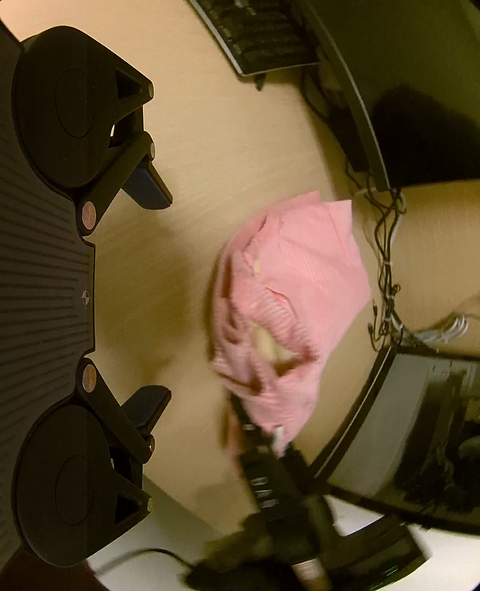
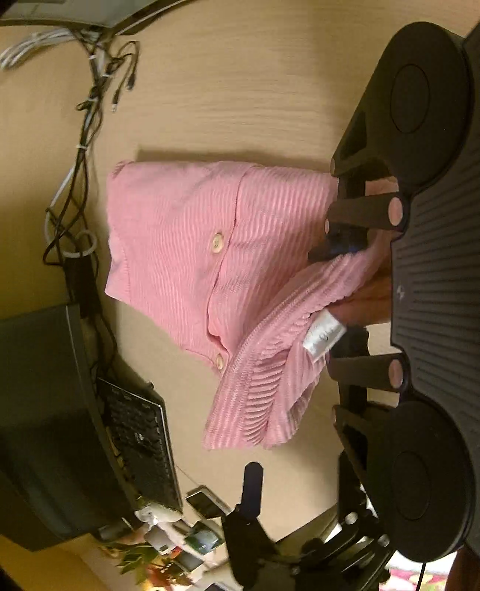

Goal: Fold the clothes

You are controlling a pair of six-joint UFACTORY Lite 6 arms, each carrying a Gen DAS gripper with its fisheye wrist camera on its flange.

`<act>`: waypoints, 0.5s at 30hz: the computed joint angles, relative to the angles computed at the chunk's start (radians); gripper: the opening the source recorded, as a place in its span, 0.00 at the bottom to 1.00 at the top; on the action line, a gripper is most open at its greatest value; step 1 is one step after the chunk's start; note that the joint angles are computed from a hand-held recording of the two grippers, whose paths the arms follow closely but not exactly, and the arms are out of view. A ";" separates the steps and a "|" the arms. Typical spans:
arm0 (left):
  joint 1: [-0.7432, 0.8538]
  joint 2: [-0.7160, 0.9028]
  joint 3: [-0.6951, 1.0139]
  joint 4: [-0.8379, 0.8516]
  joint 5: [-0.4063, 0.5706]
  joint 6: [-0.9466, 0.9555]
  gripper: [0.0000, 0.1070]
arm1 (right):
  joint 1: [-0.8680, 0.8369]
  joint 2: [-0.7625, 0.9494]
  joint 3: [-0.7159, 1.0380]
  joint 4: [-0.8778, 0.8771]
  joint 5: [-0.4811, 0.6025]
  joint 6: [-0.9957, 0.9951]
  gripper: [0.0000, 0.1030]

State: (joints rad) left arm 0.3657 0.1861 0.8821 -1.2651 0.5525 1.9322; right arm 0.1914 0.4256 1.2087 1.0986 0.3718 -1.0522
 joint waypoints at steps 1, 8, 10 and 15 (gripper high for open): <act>-0.004 -0.001 -0.003 -0.011 0.000 0.031 0.96 | -0.002 -0.009 0.008 -0.048 0.015 0.040 0.24; -0.076 0.006 -0.068 -0.359 0.024 0.538 0.96 | 0.072 -0.195 -0.038 -0.549 0.051 0.327 0.19; -0.074 0.029 -0.060 -0.357 0.096 0.624 0.96 | 0.109 -0.244 -0.044 -0.704 0.108 0.452 0.18; -0.033 0.195 0.139 -0.013 0.369 0.442 0.96 | 0.186 -0.288 0.063 -0.943 0.333 0.654 0.18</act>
